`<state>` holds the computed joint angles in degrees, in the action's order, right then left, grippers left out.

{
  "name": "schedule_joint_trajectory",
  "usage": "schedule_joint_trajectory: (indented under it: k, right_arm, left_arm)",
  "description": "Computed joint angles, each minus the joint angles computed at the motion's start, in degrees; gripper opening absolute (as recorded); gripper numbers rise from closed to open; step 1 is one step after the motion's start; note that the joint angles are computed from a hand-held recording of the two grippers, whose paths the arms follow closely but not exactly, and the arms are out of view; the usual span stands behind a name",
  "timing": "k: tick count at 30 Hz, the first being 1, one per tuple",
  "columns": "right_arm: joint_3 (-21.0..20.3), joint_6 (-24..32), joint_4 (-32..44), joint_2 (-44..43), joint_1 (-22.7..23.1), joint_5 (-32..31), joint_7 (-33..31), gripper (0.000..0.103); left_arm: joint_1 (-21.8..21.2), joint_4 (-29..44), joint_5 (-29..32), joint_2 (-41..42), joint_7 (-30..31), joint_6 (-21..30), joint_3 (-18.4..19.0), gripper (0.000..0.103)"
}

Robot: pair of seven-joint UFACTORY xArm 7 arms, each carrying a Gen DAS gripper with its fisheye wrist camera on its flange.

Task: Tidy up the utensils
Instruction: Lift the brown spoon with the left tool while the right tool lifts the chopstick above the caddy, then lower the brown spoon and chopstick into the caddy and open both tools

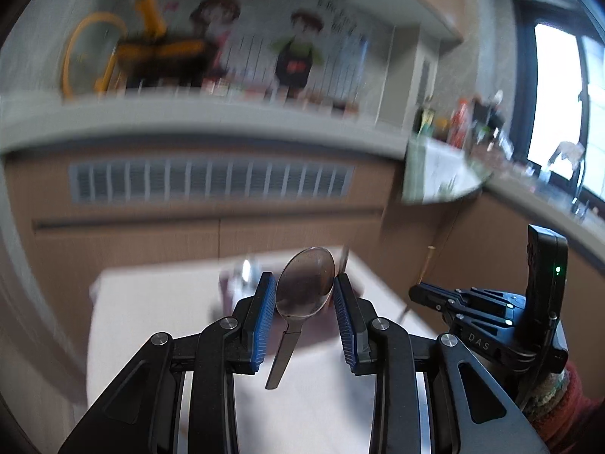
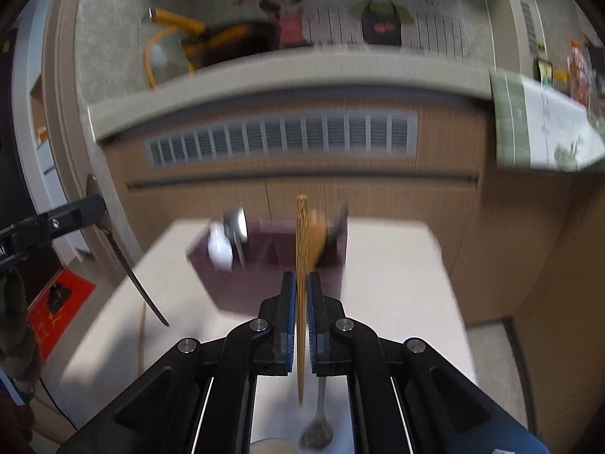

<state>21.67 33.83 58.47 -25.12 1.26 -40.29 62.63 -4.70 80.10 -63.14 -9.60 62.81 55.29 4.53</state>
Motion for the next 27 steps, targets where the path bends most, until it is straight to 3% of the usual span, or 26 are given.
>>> schedule_joint_trajectory:
  k: [4,8,12,20,27]
  right_arm:
    - [2.7,1.0,11.4,2.7,-5.2,-9.6,1.1,0.005]
    - [2.2,3.1,22.1,8.4,-4.7,-13.7,-0.9,0.005]
    - [1.2,5.0,27.4,12.7,-2.2,-16.1,-3.0,0.005]
    - [-3.4,5.3,29.1,16.7,3.2,-16.9,-3.1,0.004]
    - [-8.5,4.8,30.9,20.6,8.0,-14.6,-4.8,0.004]
  left_arm:
    - [0.5,13.1,-5.2,6.8,-3.9,2.5,-0.2,0.032]
    - [2.2,21.2,-6.1,12.0,-6.2,0.5,-3.5,0.032]
    - [4.4,30.6,-4.1,20.0,-13.2,3.3,-6.3,0.032]
    - [7.1,33.6,-0.9,26.0,-15.7,1.4,-12.2,0.032]
    - [8.4,33.6,0.9,28.2,-16.7,-0.3,-15.0,0.032]
